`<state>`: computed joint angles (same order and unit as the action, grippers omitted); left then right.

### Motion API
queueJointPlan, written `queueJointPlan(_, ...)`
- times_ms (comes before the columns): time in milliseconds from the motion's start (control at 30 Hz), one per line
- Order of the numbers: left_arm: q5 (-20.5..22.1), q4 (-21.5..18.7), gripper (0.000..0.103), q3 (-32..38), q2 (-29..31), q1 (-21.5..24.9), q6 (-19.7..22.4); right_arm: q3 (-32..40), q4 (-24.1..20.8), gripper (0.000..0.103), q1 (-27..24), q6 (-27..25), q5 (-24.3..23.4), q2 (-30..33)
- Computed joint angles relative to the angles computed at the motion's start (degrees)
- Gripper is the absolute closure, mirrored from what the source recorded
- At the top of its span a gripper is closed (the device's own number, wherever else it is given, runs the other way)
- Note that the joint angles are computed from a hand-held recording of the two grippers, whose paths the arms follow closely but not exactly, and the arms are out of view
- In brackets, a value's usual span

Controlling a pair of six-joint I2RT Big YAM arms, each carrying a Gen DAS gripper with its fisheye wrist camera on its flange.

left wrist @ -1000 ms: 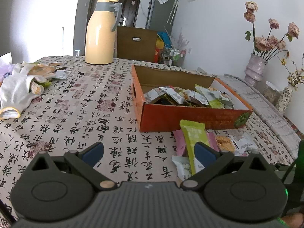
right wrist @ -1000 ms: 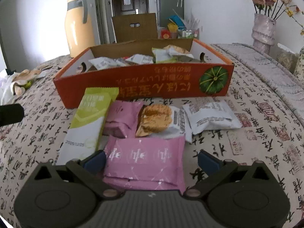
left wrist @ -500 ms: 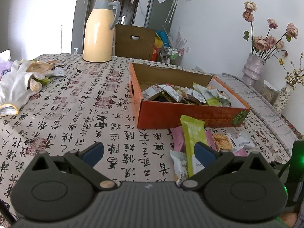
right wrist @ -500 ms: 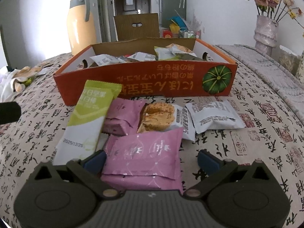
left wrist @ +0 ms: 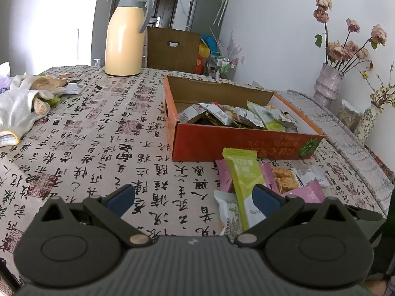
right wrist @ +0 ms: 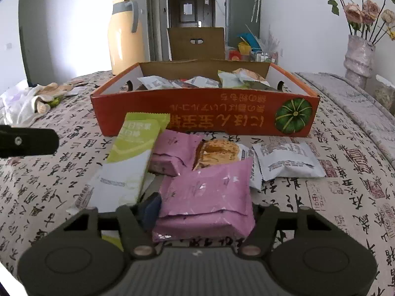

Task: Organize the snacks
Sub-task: 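Grasp a pink packet with the right gripper while the left gripper grasps a green-and-white bar, then carry the pink packet and green bar into the box and open both grippers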

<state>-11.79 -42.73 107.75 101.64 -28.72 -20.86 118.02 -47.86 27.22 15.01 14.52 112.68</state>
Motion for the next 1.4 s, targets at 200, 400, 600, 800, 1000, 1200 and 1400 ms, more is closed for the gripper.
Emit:
queueJointPlan(200, -0.1, -0.7, 0.0, 0.6, 0.4, -0.1, -0.3, -2.9, 3.3, 0.083, -0.3, 0.3, -2.4, -1.7)
queueJointPlan(400, -0.2, -1.5, 0.0, 1.6, 1.1, -0.6, 0.0, -6.1, 7.1, 0.084, -0.7, 0.8, -2.6, -3.7)
queueJointPlan(600, -0.3, -3.0, 0.0, 3.6, 2.5, -1.5, 0.2, -9.9, 11.4, 0.084, -1.4, 1.3, -2.8, -6.3)
queueJointPlan(800, -0.6, -5.2, 0.0, 6.4, 4.3, -2.8, 0.4, -13.8, 15.4, 0.084, -2.3, 1.9, -2.9, -8.8)
queueJointPlan(1000, -1.8, -8.6, 0.0, 11.1, 7.6, -4.5, 0.7, -17.9, 18.8, 0.084, -3.7, 2.9, -3.5, -11.3)
queueJointPlan(1200, -3.2, -11.6, 0.006, 15.1, 10.4, -6.3, 1.9, -21.1, 21.6, 0.084, -5.2, 4.1, -4.4, -13.1)
queueJointPlan(1400, -4.0, -16.9, 0.026, 20.9, 14.3, -7.3, 1.4, -23.2, 23.3, 0.084, -6.3, 4.5, -6.3, -14.1)
